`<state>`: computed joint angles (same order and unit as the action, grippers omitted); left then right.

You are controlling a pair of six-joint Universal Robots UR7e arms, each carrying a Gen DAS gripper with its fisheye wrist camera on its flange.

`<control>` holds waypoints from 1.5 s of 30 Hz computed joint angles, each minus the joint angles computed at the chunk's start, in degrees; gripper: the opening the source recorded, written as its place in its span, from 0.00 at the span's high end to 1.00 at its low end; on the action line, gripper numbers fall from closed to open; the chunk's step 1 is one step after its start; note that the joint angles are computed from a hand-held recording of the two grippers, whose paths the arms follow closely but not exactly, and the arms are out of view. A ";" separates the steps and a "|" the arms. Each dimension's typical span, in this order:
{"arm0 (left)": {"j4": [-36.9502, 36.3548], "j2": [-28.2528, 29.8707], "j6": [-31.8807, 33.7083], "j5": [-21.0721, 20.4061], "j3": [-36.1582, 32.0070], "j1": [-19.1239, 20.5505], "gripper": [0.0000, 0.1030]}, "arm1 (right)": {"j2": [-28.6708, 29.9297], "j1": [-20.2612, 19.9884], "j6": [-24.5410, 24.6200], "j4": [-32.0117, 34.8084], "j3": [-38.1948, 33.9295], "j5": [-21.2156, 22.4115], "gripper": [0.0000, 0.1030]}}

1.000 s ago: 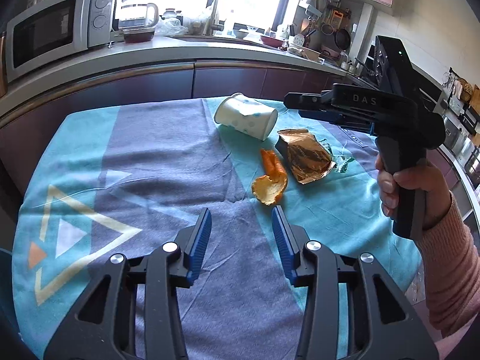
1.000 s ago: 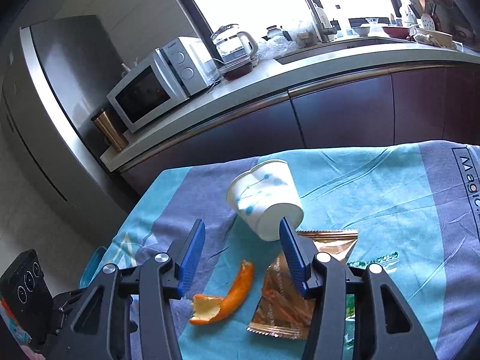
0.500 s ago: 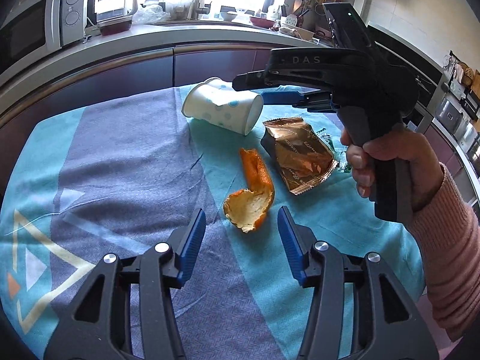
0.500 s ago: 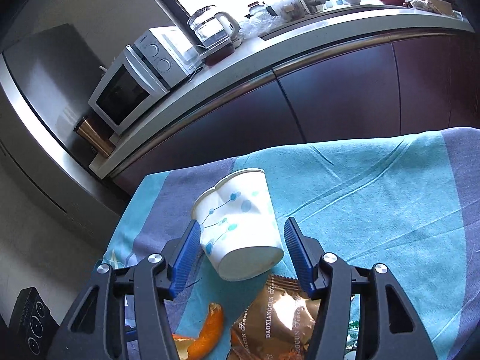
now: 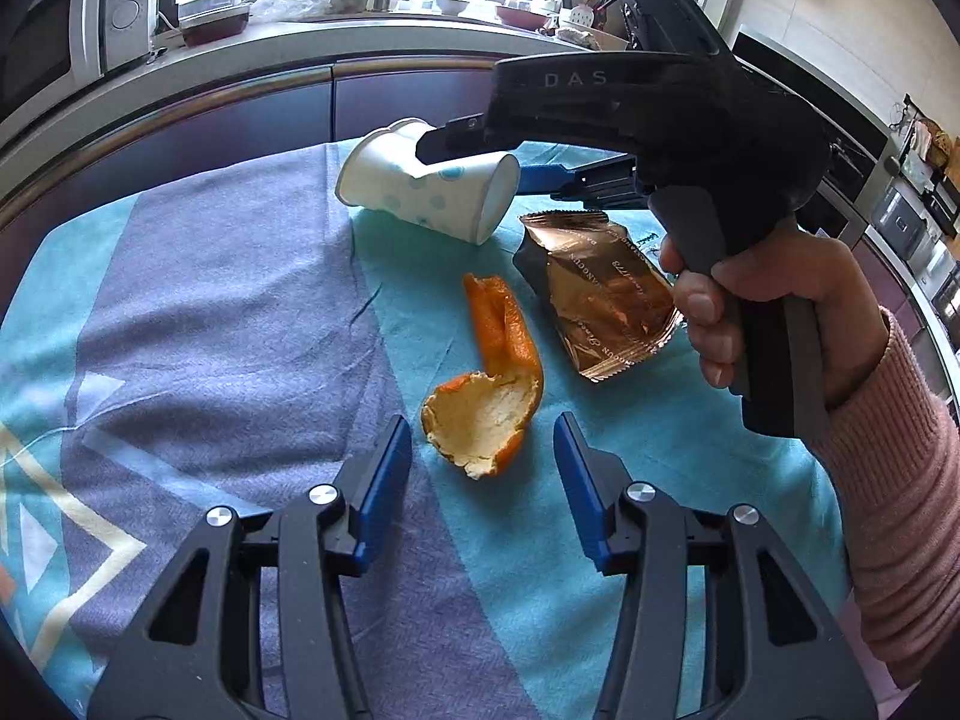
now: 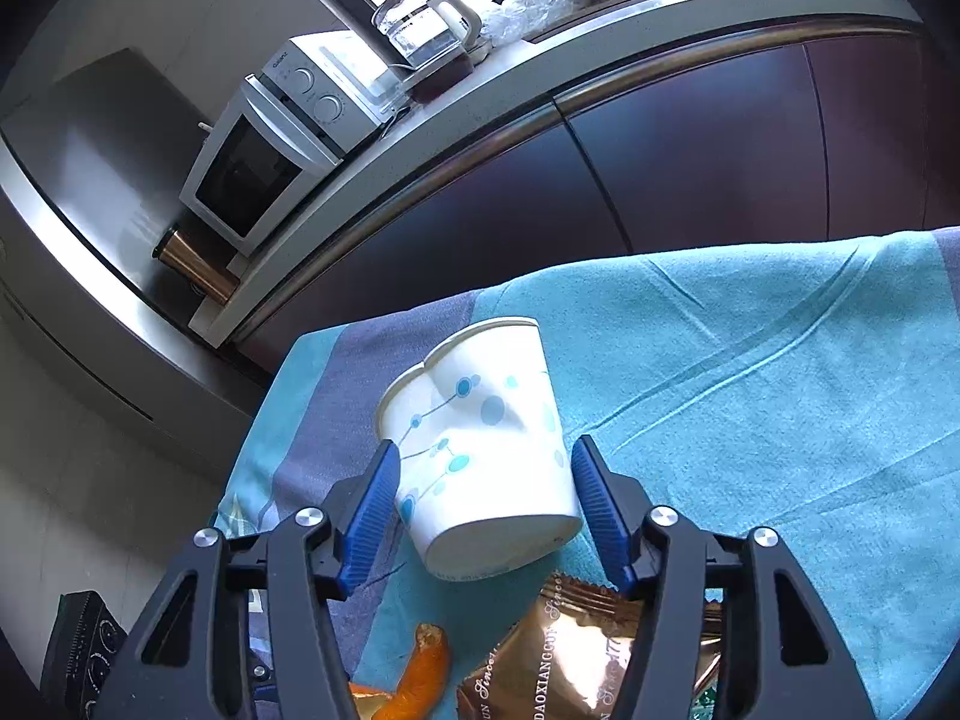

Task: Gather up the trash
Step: 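Grasp the orange peel with the left tool while the right tool grasps the white dotted paper cup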

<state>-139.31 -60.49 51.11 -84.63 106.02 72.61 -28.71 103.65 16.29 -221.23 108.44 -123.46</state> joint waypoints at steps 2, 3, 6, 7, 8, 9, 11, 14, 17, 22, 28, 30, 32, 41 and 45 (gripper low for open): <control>0.08 0.18 -0.39 0.07 -0.12 -0.08 0.58 | 0.21 0.04 -0.43 -0.57 -0.03 0.08 0.51; 0.18 0.31 -0.53 0.24 -0.25 -0.09 0.62 | 0.27 0.19 -0.65 -0.68 -0.05 -0.12 0.52; 0.24 0.40 -0.85 0.14 -0.21 -0.22 0.68 | 0.65 0.75 -1.26 -0.75 -0.35 -1.22 0.54; 0.38 0.38 -0.86 0.03 -0.21 -0.23 0.70 | 0.84 0.97 -1.50 -0.77 -0.50 -1.61 0.55; 0.08 0.30 -0.77 0.06 -0.03 -0.26 0.71 | 0.95 1.06 -1.66 -1.01 -0.55 -1.86 0.55; 0.16 0.25 -0.62 -0.08 0.03 -0.25 0.74 | 1.12 1.21 -1.71 -1.22 -0.70 -2.04 0.55; 0.57 0.19 -0.54 -0.34 0.03 -0.15 0.80 | 1.38 1.39 -1.83 -1.66 -0.76 -2.16 0.56; -0.12 -0.01 -0.35 -0.45 0.45 -0.13 0.84 | 1.77 1.77 -2.10 -2.29 -0.99 -2.54 0.57; 0.14 -0.21 -0.41 -0.79 0.33 0.13 0.86 | 2.16 2.27 -2.64 -3.74 -1.04 -2.81 0.58; -0.23 -1.20 0.06 -1.46 0.55 0.72 0.87 | 2.63 3.04 -3.24 -5.94 -0.85 -2.83 0.58; -0.16 -3.11 0.89 -2.75 0.19 1.67 0.88 | 3.70 4.73 -3.66 -8.26 -1.02 -2.41 0.58; -0.44 -3.87 1.35 -3.21 0.30 1.94 0.88 | 4.19 5.42 -3.65 -8.76 -1.29 -2.15 0.58; -0.19 -4.63 1.90 -3.59 0.08 2.33 0.88 | 4.74 6.18 -3.76 -9.18 -1.70 -2.00 0.58; 1.32 -8.71 4.96 -5.07 -0.09 5.01 0.89 | 7.38 8.59 -3.31 -10.33 -3.84 -0.55 0.58; 2.20 -9.95 5.67 -5.96 -1.06 6.43 0.90 | 8.71 9.70 -2.97 -10.10 -5.04 -0.20 0.58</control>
